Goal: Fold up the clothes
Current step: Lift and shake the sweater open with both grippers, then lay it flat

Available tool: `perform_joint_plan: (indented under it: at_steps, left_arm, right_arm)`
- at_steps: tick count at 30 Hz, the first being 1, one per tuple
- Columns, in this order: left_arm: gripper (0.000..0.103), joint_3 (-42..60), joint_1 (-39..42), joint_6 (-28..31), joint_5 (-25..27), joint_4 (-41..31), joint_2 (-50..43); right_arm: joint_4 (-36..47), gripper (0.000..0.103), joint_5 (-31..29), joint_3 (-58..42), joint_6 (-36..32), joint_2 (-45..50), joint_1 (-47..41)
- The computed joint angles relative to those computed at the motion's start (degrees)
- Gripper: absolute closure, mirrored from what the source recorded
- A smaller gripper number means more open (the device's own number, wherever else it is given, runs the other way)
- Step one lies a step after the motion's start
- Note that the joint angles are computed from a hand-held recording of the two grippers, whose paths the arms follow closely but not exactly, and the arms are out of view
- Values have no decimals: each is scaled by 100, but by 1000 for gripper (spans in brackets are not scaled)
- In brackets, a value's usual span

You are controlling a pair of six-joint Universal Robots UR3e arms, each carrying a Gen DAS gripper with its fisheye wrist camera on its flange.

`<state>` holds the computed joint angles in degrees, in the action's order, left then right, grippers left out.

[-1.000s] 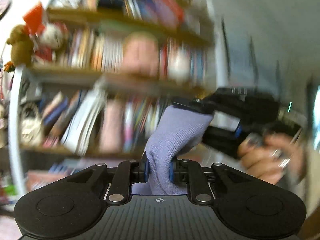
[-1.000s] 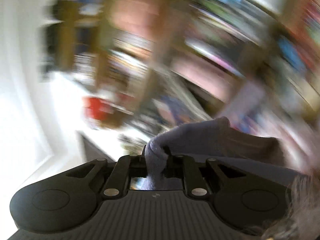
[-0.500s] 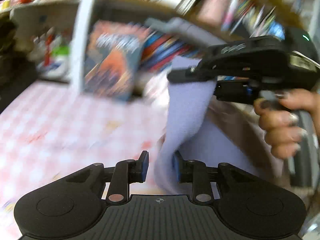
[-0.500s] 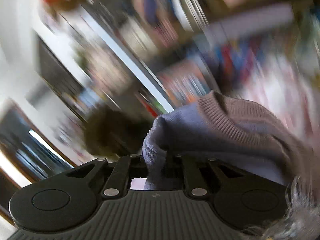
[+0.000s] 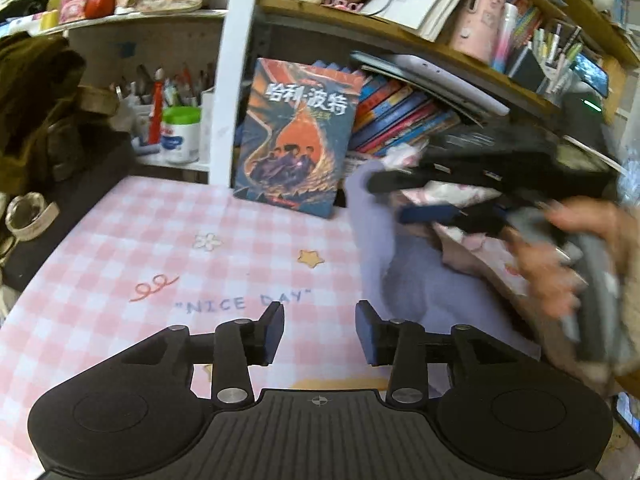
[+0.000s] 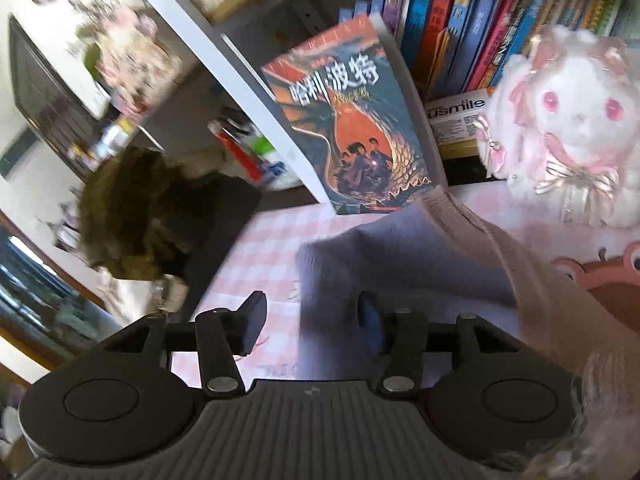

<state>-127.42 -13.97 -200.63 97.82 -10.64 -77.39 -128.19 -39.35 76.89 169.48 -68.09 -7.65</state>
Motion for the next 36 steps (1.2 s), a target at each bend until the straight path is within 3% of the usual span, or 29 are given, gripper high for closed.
perform_joint_plan:
  at_steps: [3,6,8,11,18,20,25,26,28,29,30,31,36]
  left_arm:
    - [63,121,-87,1,-174,167,-305]
    - [62,416,-310,-79,-291,198,-760]
    - [51,640,-475,-175,-326,189,-1066]
    - [48,1020,-715,-424,-239,23,-1527]
    - [48,1380,-1058,-1664,-220,-358,-2000]
    - [48,1371,-1115,-2066,-330,-280,-2091]
    - [55,1140,-1105,-2785,-639,377,-2298]
    - [77,1073,-1073,-2839,-694,551,-2320]
    - [98,994,-1004,-2953,-677,576,-2242]
    - [99,930,-977,-3009,-630,564,-2156]
    - [99,811,-962,-3035,-546,589,-2012]
    - [99,687,-941,-3049,-465,584,-1844]
    - [99,215,-728,-2937,-22,-236,-891]
  right_arm:
    - [432,47,192,1032,-830,-936,-679]
    - [1064,47,-113,2099,-1950,-2003,-1553]
    - [1417,47,-359,2677,-2586,-2586,-2161]
    - [1842,47,-686,3391,-3389,-3295,-3027]
    - [1592,48,-1157,4545,-4176,-4150,-4046]
    - [1048,48,-1110,4895,-4381,-4369,-4166]
    - [-303,48,-1338,5089,-4683,-3848,-3927]
    - [-577,48,-1397,5083,-4700,-3657,-3823]
    - [-1054,51,-1484,5009,-4725,-3262,-3624]
    - [-1264,65,-1481,4960,-4748,-3071,-3548]
    - [-1519,94,-1417,4915,-4752,-2879,-3516]
    - [-1749,99,-1350,4833,-4678,-2692,-3511]
    - [-2754,99,-740,3709,-3280,-1710,-3703]
